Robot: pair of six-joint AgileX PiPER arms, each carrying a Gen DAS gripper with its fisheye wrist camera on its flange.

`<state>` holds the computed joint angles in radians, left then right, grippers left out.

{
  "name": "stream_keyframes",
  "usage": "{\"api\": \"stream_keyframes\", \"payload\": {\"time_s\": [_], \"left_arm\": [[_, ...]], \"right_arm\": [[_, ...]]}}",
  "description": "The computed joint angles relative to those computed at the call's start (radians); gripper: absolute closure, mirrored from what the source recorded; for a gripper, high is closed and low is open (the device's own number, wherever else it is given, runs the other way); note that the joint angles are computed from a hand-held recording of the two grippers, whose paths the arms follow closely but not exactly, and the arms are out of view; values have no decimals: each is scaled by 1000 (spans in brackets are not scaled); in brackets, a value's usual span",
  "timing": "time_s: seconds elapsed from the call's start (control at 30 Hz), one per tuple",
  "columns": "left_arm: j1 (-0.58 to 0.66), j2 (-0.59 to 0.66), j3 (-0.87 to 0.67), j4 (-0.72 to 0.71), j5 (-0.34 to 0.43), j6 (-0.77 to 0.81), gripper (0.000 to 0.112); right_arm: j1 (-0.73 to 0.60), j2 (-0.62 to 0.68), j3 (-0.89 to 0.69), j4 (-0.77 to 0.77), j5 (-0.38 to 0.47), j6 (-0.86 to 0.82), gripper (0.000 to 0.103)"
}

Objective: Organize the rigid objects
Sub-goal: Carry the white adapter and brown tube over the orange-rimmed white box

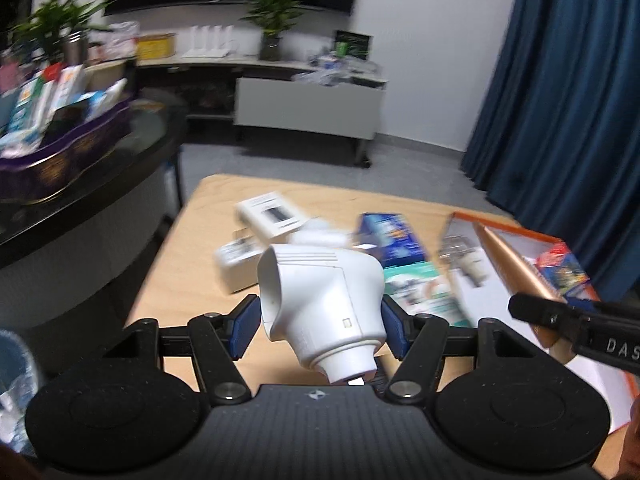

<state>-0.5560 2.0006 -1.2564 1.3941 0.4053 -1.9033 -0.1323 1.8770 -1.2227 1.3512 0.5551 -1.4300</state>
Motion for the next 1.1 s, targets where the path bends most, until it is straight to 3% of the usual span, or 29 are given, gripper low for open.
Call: {"api": "stream_keyframes", "payload": {"time_s": [0.1,0.23,0.37,0.63,1.1], "left_arm": [[-24,47,-105,-129,-19,152,49],[-46,141,-310,-425,-32,494,49],[-77,254,-553,-642,13,776,49],[-136,433,-849,-765,119,943,49],[-154,496,-962,-789,236,969,49]], "right_arm": [[-62,-27,2,2,-44,-19,60],[-155,-25,-33,-57,-82,32,60],[-235,-17,-62,-68,-110,20,60],[-308,19,-77,-2,-83,-56,60],[-288,91,-134,-19,-39,-13,60]]}}
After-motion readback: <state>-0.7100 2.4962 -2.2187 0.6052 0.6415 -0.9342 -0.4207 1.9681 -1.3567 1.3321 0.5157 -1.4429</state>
